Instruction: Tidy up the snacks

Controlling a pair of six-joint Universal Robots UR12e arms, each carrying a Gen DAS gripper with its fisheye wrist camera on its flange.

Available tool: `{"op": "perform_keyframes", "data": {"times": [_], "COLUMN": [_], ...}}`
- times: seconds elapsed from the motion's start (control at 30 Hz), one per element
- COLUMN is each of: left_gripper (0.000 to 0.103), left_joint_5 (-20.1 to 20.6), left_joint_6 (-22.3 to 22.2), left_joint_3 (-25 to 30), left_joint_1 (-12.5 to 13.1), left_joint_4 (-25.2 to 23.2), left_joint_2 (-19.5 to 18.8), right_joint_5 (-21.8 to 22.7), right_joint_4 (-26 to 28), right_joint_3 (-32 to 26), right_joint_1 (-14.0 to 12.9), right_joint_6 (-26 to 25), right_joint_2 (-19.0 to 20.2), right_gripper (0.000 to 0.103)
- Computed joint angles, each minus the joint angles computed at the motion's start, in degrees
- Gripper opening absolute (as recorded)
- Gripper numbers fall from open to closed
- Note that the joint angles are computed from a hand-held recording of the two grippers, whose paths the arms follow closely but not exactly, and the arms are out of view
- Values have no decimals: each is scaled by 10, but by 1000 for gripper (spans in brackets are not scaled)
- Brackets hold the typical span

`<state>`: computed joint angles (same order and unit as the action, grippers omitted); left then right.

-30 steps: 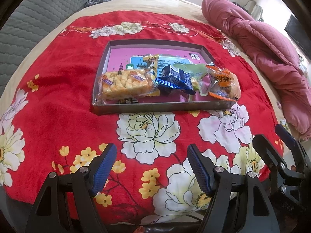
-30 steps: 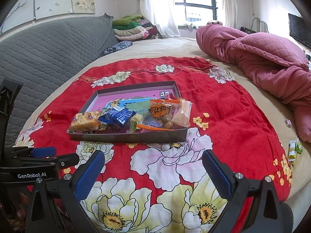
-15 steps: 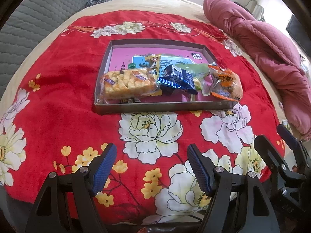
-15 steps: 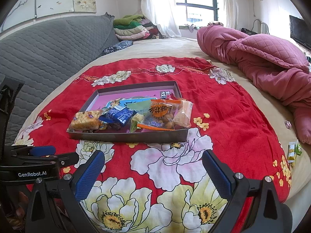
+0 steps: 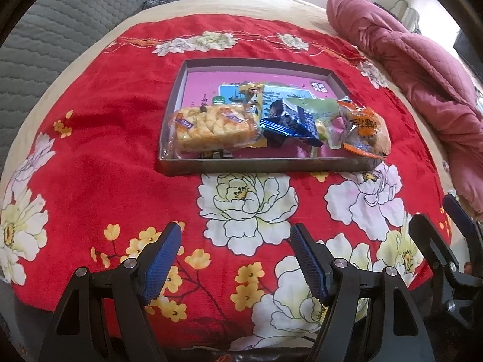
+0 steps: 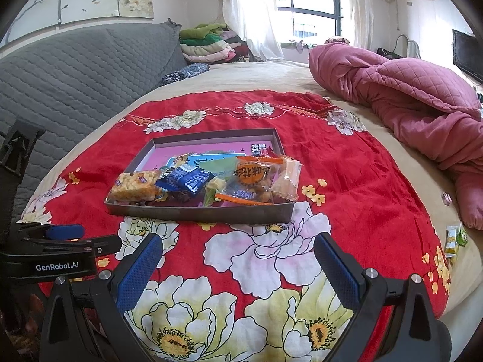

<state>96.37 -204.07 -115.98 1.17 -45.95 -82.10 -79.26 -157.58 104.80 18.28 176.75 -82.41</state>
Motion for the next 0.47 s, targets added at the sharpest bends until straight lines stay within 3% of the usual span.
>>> {"op": "perform_keyframes", "data": {"times": [0.3, 0.47], "left_gripper": [76, 76], "left_joint_5": [9, 5], "left_joint_6": [-1, -6], "left_joint_3": [0, -7], "left_joint_1": [1, 14], "left_joint_4": [-5, 8], "left_joint_2": [-6, -7], "right_joint_5": [3, 4], "right_joint_4": [0, 0], "right_joint_3": [-2, -5], "right_joint_1": [0, -1], "right_joint_6": [-5, 2], "right_joint_2": [4, 10], "right_gripper": [101, 101]}}
